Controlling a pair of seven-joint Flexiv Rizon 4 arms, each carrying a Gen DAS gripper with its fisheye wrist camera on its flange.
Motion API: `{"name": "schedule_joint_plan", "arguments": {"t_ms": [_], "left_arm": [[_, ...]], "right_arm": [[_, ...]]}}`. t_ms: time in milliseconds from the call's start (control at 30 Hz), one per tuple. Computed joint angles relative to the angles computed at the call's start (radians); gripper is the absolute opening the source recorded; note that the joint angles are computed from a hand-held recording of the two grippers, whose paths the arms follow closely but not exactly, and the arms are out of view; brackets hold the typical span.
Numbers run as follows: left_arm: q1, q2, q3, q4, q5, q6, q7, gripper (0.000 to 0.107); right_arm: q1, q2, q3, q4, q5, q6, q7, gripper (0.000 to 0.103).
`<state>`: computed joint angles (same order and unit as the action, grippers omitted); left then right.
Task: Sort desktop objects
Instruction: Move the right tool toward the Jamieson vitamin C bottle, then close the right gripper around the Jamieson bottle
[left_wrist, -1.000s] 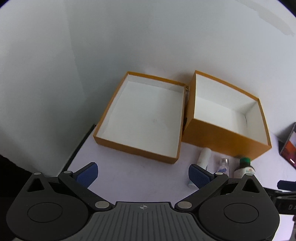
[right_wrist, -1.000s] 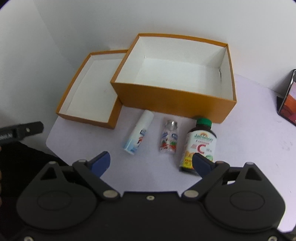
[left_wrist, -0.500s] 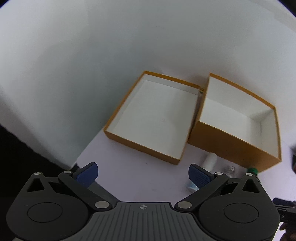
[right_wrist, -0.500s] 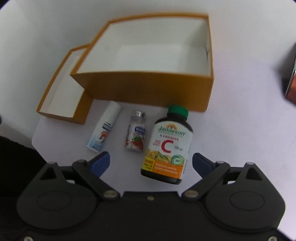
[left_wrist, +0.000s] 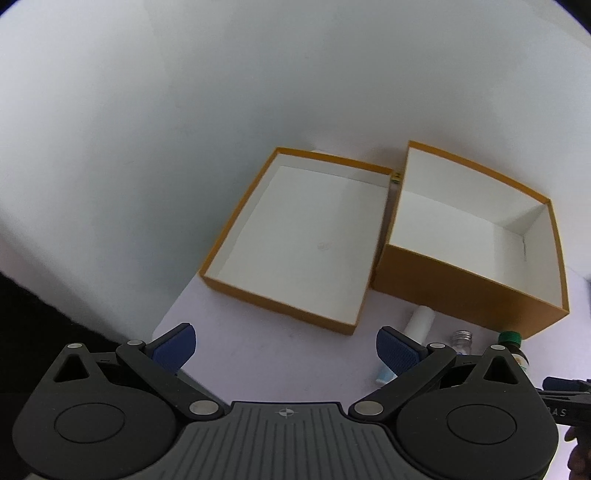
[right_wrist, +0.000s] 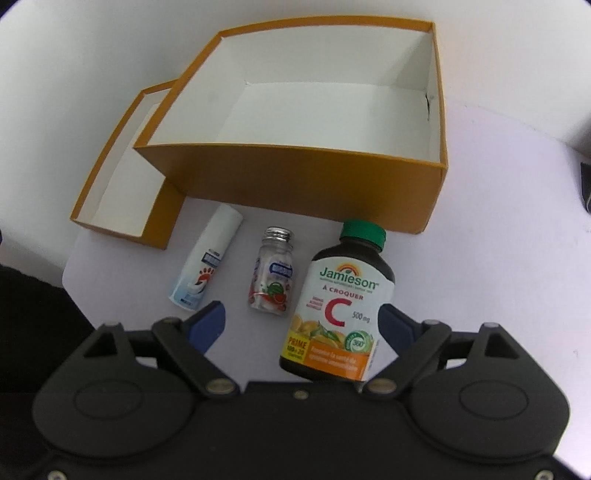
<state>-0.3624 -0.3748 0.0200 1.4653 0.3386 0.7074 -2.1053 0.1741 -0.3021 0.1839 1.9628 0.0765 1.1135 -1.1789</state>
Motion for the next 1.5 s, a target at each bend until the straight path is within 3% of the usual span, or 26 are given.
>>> {"name": "schedule_joint_plan", "arguments": {"t_ms": [233,433,600,733,933,1033,1133,1500], "left_arm": [[0.073,-0.014,-0.017,0.03,-0.101,0.089,0.162,0.103],[0.15,-0.032,-0.037,0.053,-0.223,0.151,0.374,0.103],[0.18,-0.03,-0.041,0.072,-0.291,0.185,0.513,0.103],[0.161,-0.023,-0.014,0.078,-0.291,0.201,0.481,0.103],[0.111,0.003,0.014,0.083,-0.245,0.167,0.276,0.103],[0.078,-0.001,0.019,0.075,-0.177,0.145,0.219,0.103],[0.046,-0.004,0.024,0.047,-0.118,0.07,0.154,0.103],[0.043,-0.037,-0.007,-0.03,-0.096,0.052,0.239,0.103]], "right_arm": [[0.078,0.002,-0.066,0.013,-0.153,-0.011,0.243,0.089],[0.128,0.019,-0.107,0.025,-0.317,-0.041,0.472,0.089],[0.124,0.023,-0.103,0.023,-0.38,-0.08,0.591,0.09],[0.079,0.005,-0.068,0.008,-0.309,-0.073,0.53,0.089],[0.034,-0.044,-0.043,-0.034,-0.221,-0.093,0.379,0.09],[0.004,-0.079,-0.015,-0.054,-0.137,-0.064,0.285,0.091],[0.023,-0.091,-0.033,-0.058,-0.166,-0.101,0.249,0.089],[0.029,-0.116,-0.049,-0.037,-0.16,-0.041,0.28,0.093]]}}
